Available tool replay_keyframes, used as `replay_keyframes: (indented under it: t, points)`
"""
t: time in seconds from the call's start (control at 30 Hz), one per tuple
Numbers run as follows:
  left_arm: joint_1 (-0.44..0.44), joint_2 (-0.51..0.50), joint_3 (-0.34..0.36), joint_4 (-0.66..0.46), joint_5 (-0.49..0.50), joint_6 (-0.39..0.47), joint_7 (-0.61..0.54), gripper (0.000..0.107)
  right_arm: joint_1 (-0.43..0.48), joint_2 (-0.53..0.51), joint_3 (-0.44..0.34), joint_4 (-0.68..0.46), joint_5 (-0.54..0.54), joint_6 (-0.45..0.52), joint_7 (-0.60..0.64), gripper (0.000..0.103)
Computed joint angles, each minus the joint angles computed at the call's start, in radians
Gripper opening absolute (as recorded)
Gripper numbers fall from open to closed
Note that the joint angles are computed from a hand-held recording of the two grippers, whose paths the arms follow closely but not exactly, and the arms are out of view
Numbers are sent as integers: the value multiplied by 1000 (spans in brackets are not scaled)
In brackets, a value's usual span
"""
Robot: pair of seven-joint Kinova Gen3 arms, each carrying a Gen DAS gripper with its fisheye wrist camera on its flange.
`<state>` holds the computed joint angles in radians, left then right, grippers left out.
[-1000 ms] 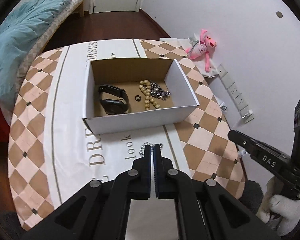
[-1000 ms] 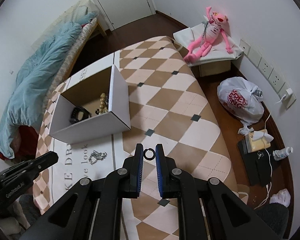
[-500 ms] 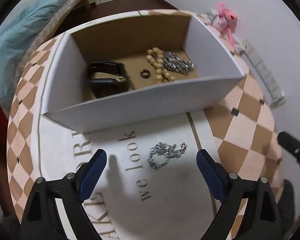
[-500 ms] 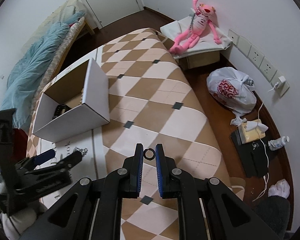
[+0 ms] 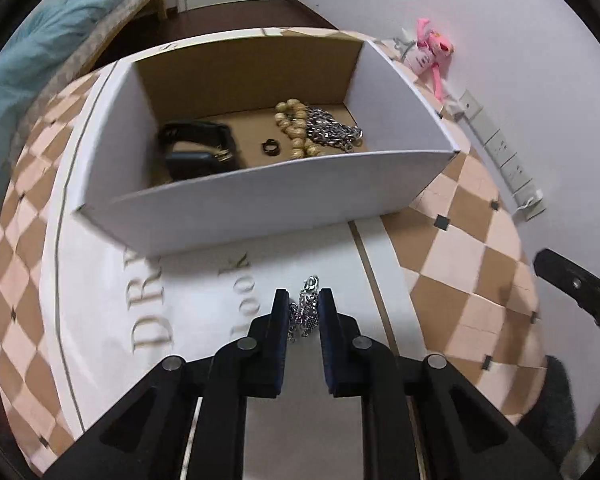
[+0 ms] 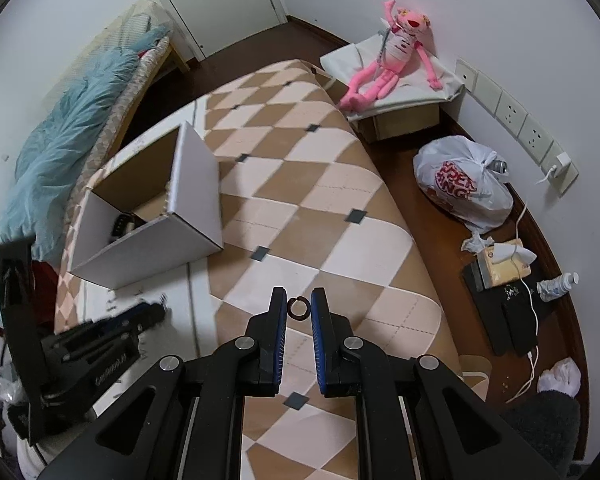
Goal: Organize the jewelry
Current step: 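Lower the chain bracelet and black ring into the box and open both tools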
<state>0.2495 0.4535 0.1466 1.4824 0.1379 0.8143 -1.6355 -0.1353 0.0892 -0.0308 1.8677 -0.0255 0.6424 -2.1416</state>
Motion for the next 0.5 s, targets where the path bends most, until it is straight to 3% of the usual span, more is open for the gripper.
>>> replay_keyframes:
  t: [0.27, 0.4, 0.5]
  points:
    - [-129, -135, 34, 34, 183, 42, -112, 12, 26, -41, -3, -64, -103, 27, 123, 13]
    - [-175, -156, 31, -34, 280, 96, -166, 12, 45, -27, 0, -144, -188, 60, 218, 13]
    - [-202, -122, 30, -146, 338, 157, -183, 12, 58, 9, -3, -225, -244, 94, 287, 13]
